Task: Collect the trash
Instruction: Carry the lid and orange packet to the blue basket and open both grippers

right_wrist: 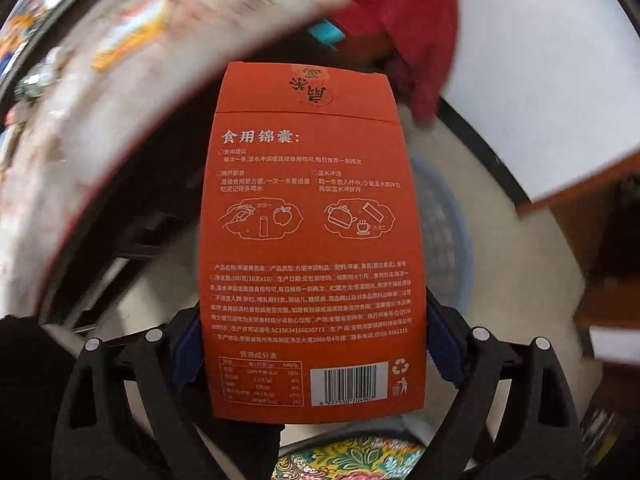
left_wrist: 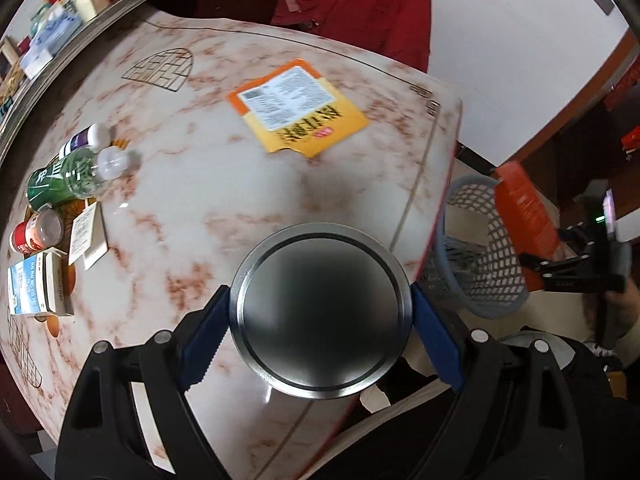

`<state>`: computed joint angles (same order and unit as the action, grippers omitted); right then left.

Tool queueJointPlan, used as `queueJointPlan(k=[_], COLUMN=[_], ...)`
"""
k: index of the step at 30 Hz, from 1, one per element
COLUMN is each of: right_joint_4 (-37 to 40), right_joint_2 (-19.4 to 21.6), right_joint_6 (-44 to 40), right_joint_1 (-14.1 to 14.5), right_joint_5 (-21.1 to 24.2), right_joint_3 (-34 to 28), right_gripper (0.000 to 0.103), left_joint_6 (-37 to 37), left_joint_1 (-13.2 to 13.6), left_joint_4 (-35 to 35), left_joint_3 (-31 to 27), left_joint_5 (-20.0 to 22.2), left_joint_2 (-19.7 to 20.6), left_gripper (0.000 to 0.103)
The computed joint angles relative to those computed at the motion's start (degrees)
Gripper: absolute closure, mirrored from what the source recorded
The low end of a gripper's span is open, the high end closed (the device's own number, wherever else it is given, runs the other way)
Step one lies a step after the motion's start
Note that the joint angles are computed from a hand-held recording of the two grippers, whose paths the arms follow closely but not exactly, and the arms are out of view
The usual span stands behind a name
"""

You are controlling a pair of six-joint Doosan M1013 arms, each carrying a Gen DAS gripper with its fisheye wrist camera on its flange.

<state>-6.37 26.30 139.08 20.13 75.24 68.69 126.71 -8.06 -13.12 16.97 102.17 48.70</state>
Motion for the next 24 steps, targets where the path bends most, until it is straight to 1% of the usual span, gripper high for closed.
queueJointPlan(k=[1, 3, 4, 7, 8, 12, 17, 20, 24], right_joint_4=[0.6, 1.4, 1.7, 2.5, 3.1, 3.3, 3.4, 3.6, 3.1], right_joint_2=[-0.3, -0.9, -1.0, -1.5, -1.4, -2.7, -4.1, -5.4, -7.2], right_joint_6=[0.9, 2.7, 3.0, 3.1, 3.0, 3.0, 3.2, 5.2, 7.0], right_joint_1=[-0.2, -0.4, -0.5, -0.7, -0.8, -1.2, -1.4, -1.7, -2.1], right_joint_5=[-0.7, -2.7, -3.3, -5.9, -6.1, -6.9, -8.3, -10.0, -11.2], right_joint_3=[1.2, 3.9, 4.5, 6.3, 6.6, 8.5, 10.1, 11.9, 14.0], right_gripper=[0.015, 0.015, 0.015, 0.014, 0.014, 0.007, 0.007, 0.007, 0.007], left_joint_6=[0.4, 0.9, 1.5, 2.2, 2.3, 2.1, 2.5, 2.9, 5.3], left_joint_1=[-0.3, -0.8, -1.1, -1.6, -1.8, -2.3, -3.0, -3.3, -4.1], left_joint_4=[0.2, 0.7, 1.0, 1.6, 1.8, 2.0, 2.7, 2.5, 2.1], left_joint_3=[2.1, 4.5, 6.4, 9.3, 10.2, 12.4, 14.2, 15.1, 17.0], left_joint_5=[-0.8, -2.0, -3.1, -4.6, -5.1, -6.2, -7.0, -7.1, -7.4], left_joint_2=[-1.2, -2.5, -3.6, -5.3, -5.9, -7.2, -8.3, -8.7, -9.8], left_gripper=[0.019, 0.019, 0.019, 0.019, 0.019, 0.019, 0.019, 0.019, 0.019])
